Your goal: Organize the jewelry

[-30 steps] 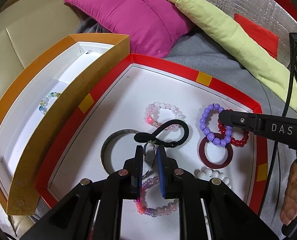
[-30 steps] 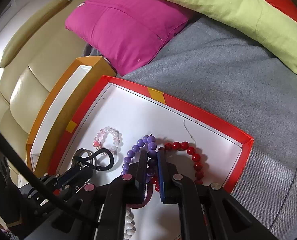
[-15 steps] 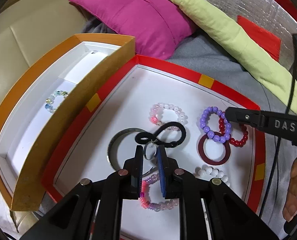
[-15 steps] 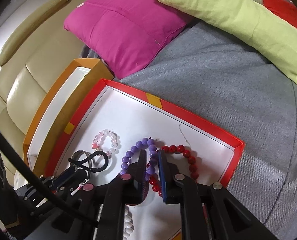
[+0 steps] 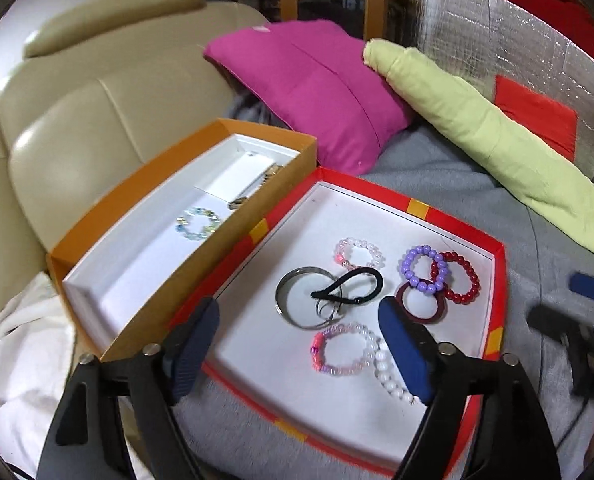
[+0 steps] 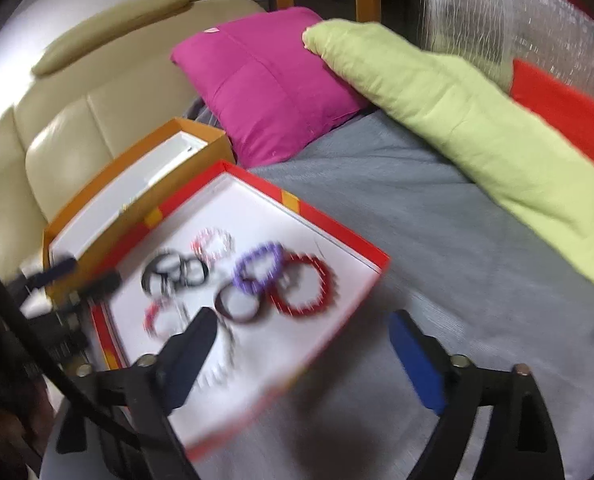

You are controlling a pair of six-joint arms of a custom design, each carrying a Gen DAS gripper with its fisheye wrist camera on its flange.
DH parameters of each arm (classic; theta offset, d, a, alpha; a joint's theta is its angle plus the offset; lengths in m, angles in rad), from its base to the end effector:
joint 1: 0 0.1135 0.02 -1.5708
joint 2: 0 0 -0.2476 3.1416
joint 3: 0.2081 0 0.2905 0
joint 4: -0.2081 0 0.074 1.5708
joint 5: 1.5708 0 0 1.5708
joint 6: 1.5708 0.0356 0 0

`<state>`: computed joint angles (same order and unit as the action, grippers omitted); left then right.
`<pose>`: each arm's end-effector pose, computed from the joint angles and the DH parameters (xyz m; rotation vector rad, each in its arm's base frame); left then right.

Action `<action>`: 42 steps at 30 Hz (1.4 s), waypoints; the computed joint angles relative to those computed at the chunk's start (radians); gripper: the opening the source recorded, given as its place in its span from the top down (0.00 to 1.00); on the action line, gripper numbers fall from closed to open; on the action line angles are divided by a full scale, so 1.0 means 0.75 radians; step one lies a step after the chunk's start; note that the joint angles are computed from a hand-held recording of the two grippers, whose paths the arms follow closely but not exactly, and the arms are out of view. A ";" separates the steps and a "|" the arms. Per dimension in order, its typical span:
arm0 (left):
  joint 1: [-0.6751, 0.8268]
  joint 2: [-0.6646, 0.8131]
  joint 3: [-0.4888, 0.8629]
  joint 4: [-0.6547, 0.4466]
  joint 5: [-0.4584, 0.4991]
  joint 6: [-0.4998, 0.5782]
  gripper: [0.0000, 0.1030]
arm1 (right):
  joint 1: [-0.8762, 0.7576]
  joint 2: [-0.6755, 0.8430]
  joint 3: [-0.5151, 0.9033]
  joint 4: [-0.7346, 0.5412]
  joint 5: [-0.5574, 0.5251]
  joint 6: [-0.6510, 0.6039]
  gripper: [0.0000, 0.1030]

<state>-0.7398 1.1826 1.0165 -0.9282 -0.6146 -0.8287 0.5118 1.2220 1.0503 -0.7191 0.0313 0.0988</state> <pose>0.2087 -0.1627 0.2633 -0.2890 2.3694 0.1264 0.2574 0.1433 0.2716 -0.4939 2.4248 0.2262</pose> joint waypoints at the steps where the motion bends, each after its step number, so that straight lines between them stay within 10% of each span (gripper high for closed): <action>1: -0.024 -0.005 0.005 -0.024 -0.020 -0.031 0.19 | 0.004 -0.066 -0.045 -0.018 0.016 -0.016 0.04; 16: -0.416 0.075 0.160 -0.434 -0.170 -0.609 0.19 | 0.089 -0.627 -0.280 -0.234 0.154 0.029 0.00; 42: -0.454 0.018 0.110 -0.385 -0.210 -0.570 0.11 | 0.245 -0.532 -0.260 -0.174 0.282 0.128 0.00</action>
